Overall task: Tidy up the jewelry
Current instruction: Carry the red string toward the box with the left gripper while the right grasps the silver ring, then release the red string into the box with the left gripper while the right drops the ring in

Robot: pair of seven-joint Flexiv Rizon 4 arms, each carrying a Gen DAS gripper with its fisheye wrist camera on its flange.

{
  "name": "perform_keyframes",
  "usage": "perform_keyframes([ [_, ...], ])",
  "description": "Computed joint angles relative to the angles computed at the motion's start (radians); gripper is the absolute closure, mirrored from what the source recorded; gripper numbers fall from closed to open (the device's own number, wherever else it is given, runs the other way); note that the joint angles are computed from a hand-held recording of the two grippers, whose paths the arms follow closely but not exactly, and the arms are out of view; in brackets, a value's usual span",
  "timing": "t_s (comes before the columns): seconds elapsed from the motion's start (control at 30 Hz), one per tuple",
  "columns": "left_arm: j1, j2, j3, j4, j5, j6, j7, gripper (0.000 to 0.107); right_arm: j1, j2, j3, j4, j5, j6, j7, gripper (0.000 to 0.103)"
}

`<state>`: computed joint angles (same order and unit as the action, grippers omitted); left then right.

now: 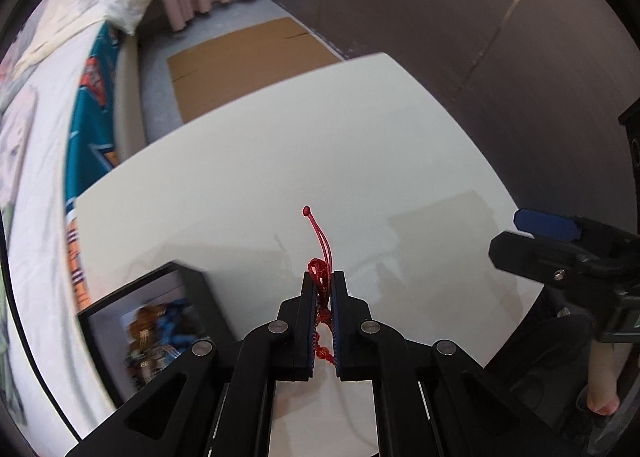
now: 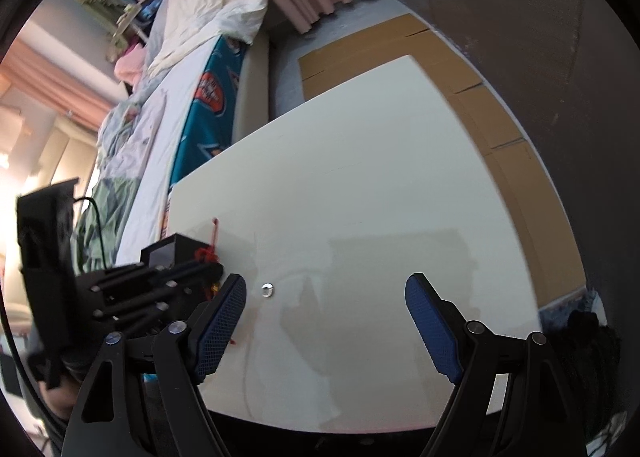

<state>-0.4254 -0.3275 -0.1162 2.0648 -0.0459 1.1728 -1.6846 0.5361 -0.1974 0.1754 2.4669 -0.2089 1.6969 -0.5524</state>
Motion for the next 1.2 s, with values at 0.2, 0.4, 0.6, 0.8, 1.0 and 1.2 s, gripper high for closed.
perform_keyframes([
  [0.2,0.032,0.073,0.001,0.084,-0.030,0.034,0.023,0.101,-0.017,-0.047,0.061,-0.071,-0.026,-0.070,-0.048,0.032],
  [0.4,0.061,0.145,0.000,0.151,-0.067,0.062,0.056,0.101,-0.011,-0.090,0.098,-0.134,-0.038,-0.147,-0.095,0.046],
  [0.6,0.081,0.198,0.013,0.191,-0.075,0.072,0.066,0.101,-0.020,-0.157,0.149,-0.217,-0.003,-0.237,-0.154,0.068],
  [0.8,0.099,0.240,0.024,0.232,-0.075,0.075,0.064,0.101,0.062,-0.186,0.080,-0.263,-0.063,-0.325,-0.126,0.078],
  [1.0,0.120,0.269,0.034,0.264,-0.078,0.079,0.069,0.101,0.154,-0.189,-0.020,-0.278,-0.243,-0.457,0.007,0.080],
  [1.2,0.131,0.276,0.031,0.286,-0.119,0.104,0.087,0.101,0.166,-0.176,-0.044,-0.253,-0.372,-0.442,0.085,0.090],
])
